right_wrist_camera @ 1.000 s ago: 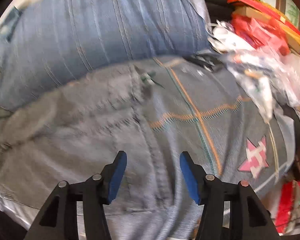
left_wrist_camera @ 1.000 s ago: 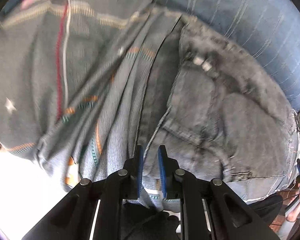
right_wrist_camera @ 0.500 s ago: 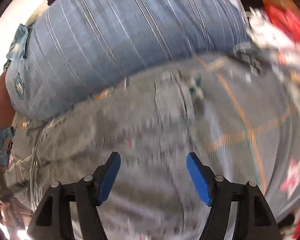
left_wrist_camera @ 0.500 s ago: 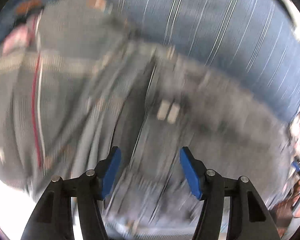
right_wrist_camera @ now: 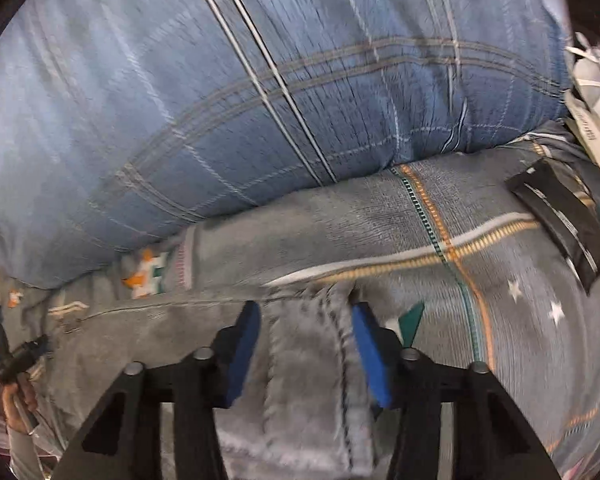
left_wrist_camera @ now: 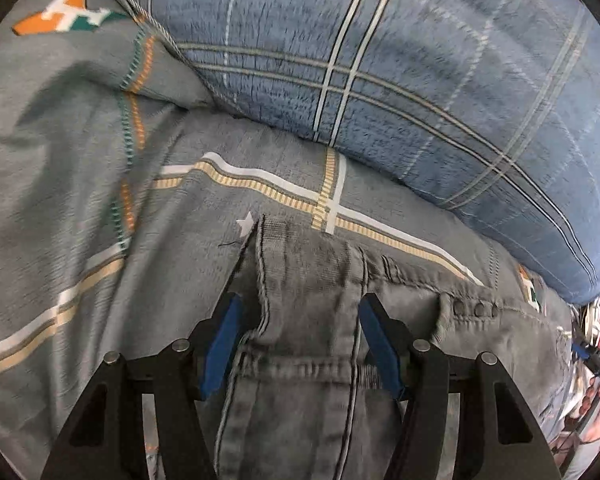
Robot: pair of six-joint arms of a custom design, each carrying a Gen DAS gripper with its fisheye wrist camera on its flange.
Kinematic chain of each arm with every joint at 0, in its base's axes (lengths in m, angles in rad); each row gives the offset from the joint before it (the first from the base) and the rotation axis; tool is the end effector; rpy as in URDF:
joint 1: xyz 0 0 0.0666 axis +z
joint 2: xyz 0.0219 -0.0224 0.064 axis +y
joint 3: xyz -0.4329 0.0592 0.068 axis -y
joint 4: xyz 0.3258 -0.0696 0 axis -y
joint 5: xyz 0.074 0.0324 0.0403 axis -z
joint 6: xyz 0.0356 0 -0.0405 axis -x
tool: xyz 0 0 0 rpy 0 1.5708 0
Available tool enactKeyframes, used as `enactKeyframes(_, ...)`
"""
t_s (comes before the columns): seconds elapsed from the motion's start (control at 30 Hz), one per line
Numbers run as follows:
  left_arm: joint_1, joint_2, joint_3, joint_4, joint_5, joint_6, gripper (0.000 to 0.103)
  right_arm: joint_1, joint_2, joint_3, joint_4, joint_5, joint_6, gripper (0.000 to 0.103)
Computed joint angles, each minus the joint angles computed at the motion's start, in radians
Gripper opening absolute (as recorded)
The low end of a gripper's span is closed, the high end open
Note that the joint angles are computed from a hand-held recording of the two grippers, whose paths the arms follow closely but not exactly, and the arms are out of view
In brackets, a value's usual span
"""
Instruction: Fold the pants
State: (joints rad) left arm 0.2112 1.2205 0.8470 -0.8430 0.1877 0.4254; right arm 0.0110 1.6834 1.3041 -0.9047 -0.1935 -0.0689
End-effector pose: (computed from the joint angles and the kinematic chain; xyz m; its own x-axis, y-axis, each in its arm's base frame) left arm 0.2735 0.0514 0.3394 -0.7764 -0.5811 -0.2438 -0.5084 0.8062 -0.3026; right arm 0.4713 0.0116 0.3279 -0.9613 0.0570 -0.2695 0.0010 0.9791 0.2035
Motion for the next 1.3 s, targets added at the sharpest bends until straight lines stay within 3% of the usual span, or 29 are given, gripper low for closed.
enactKeyframes(0.17,-0.015,0.054,0.003,0.027,0.01,0.002,0.054,0.013,0.037,-0.015,0.019,0.036,0.003,0.04)
enactKeyframes(0.23,-0.009,0.073,0.01,0.033,0.022,0.003,0.04,0.023,0.039,-0.018,0.021,0.072,0.019,0.031)
enactKeyframes(0.33,0.009,0.107,0.035,0.028,0.036,-0.005,0.032,0.024,0.039,-0.02,0.02,0.078,0.026,0.028)
enactKeyframes(0.57,0.043,0.14,0.053,0.035,0.073,0.027,0.03,0.034,0.041,-0.028,0.027,0.094,0.028,0.028)
enactKeyframes(0.67,0.037,0.156,0.066,0.038,0.046,0.024,0.03,0.049,0.054,-0.018,0.025,0.11,0.035,0.026)
enactKeyframes(0.73,0.053,0.166,0.101,-0.01,0.011,-0.02,0.002,0.06,0.051,-0.022,0.033,0.128,0.04,0.022)
enactKeyframes(0.8,0.047,0.168,0.109,-0.02,-0.013,-0.022,0.002,0.076,0.042,-0.027,0.034,0.136,0.027,0.015)
enactKeyframes(1.03,0.064,0.025,0.129,-0.067,-0.004,-0.055,0.002,0.095,-0.062,-0.052,0.061,0.12,-0.006,0.014)
enactKeyframes(1.3,0.104,-0.28,0.194,-0.229,0.076,-0.083,0.002,0.035,-0.292,-0.091,0.045,0.005,0.005,0.014)
